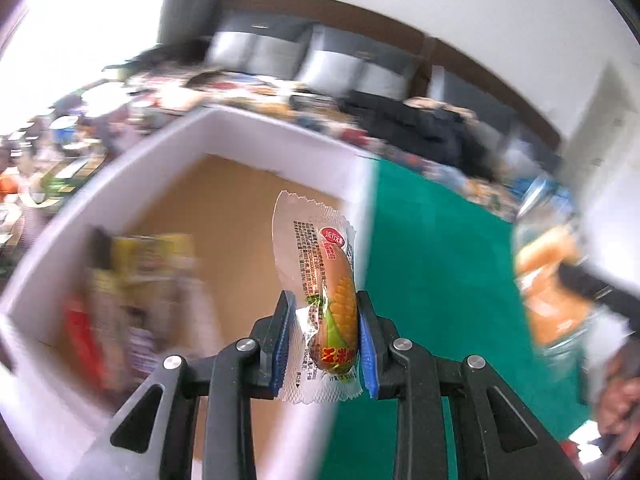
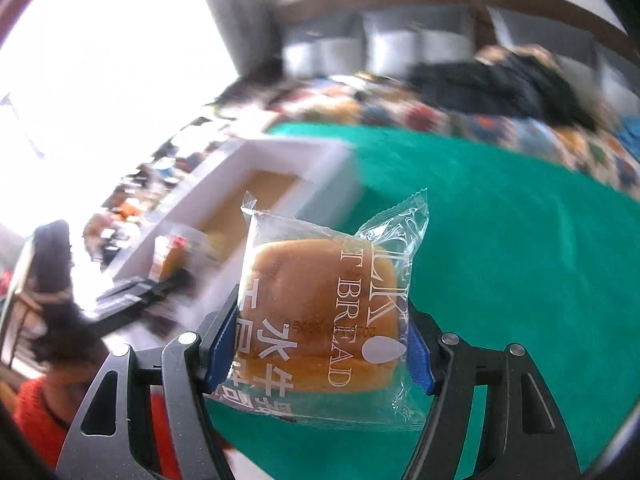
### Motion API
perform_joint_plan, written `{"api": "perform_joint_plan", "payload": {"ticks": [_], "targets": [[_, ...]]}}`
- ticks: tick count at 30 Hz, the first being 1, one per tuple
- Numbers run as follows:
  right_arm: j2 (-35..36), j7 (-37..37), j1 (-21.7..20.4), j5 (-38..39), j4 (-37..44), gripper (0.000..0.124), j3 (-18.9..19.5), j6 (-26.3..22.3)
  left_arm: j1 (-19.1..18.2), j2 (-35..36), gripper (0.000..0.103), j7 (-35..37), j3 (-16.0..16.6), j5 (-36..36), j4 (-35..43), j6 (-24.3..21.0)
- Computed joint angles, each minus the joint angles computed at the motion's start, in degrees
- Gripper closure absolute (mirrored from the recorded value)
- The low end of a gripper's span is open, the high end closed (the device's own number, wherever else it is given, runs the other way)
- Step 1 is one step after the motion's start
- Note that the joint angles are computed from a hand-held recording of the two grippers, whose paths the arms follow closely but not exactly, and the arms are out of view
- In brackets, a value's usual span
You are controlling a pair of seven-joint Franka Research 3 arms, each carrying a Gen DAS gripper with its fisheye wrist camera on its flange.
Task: Organize snacks
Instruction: 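Carry both snacks over the white box and open both tools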
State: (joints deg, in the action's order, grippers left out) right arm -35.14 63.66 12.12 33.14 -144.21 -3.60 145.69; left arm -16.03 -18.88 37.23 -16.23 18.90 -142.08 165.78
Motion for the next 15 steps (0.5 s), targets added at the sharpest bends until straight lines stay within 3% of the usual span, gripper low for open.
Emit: {"api": "perform_joint_plan", "payload": {"ticks": [2,5,7,8,9,11,15], "targets": [[5.6,-0.2,3.9,2.1,4.9,0.052,2.3,2.6,2.2,-1.8,0.072,-0.2,0.9,1.1,-1.9,-3.0],[13.2,0.4,6.5,1.2,10.7,0.051,5.8,6.7,5.2,-3.5,0.067,-2.3,0.3,4.0,-4.3,-5.1],[20.1,0.1,8.7,1.0,15.4,0.045,7.0,7.2,5.7,-3.3,0.048,-2.9,0.4,4.5,-5.0,-7.1],[23.1,1.7,8.5,-0.9,17.7,0.043,7.7,5.0,6.1,-2.8,0.029,-3.5,0.1,5.0,-5.0,-7.5],[25.1,3.7,8.0,-3.1,19.5,0.043,8.2,2.5,6.6,-2.9,0.017,-5.0,-0.7,6.2,-5.5,-7.3],[27.5,6.6,7.8,-5.6,20.7,0.043,9.0,-0.5,8.1,-4.9,0.015,-8.0,-2.4,9.9,-7.5,-6.9],[24.1,5.6,8.1,-5.0,15.2,0.043,9.0,4.1,8.2,-6.2,0.011,-9.3,-3.6,14.2,-7.9,-9.6]]}}
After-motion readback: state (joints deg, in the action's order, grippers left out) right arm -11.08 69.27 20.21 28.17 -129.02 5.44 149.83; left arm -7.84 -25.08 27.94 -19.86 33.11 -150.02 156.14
